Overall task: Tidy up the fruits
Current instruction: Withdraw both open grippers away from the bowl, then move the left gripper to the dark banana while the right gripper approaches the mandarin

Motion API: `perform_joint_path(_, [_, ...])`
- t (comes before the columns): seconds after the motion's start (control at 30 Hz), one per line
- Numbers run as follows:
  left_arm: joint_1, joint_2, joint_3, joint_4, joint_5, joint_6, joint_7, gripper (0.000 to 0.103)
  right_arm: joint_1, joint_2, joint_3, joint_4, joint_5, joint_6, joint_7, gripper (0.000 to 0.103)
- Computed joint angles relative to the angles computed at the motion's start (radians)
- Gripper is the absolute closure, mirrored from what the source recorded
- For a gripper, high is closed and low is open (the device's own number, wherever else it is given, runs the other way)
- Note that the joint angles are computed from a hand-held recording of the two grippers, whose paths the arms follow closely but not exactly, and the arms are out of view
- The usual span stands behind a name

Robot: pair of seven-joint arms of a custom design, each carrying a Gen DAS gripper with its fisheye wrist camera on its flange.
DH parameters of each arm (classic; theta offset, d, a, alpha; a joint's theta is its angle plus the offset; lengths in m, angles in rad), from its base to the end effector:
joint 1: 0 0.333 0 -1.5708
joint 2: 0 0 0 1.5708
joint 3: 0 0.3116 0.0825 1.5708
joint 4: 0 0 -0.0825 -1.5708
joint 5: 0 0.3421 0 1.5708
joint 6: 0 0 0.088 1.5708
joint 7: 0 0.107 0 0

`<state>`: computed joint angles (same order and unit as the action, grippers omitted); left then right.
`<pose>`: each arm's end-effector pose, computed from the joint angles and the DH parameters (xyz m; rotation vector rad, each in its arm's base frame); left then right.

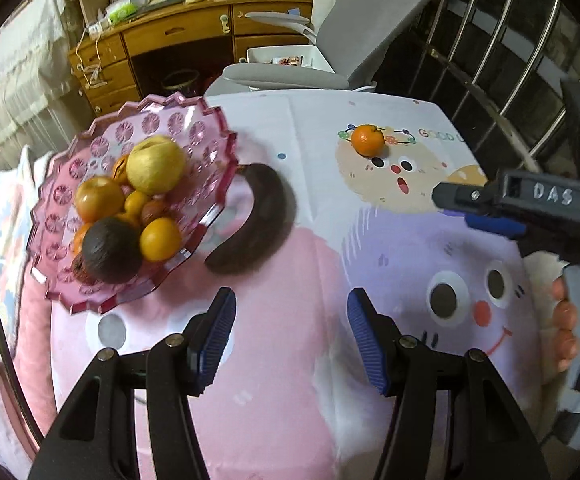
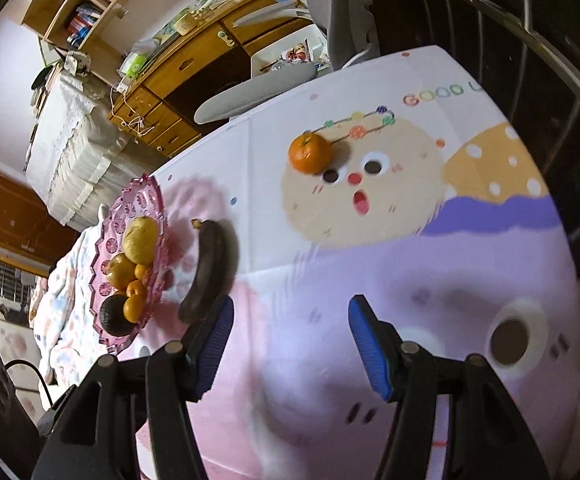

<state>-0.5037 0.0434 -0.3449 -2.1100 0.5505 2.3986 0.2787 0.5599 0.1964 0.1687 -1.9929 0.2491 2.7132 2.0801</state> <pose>0.3604 -0.4004 0.4412 -2.0449 1.8841 -0.4907 0.4550 0.3869 0.4431 -1.8412 1.8265 0.1366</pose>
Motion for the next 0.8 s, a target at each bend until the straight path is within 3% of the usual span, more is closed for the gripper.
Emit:
perform_joint_path(0.13, [-0.033,0.115,0.006,0.128,0.089,-0.123,-0.027,0.046,-0.032,0.033,0.004,0.033,0.034,-0.004,-0.094,0.043])
perform_joint_path(0.37, [-0.101,0.274,0.051,0.298,0.16,-0.269,-0.02,0.046,-0.045,0.112,-0.006,0.098,0.028,0.015,-0.23,0.043])
perform_joint_path(0.8, [-0.153,0.463,0.129,0.502,0.188,-0.388,-0.031,0.046,-0.051,0.267,-0.01,0.227,0.013,0.103,-0.419,0.043])
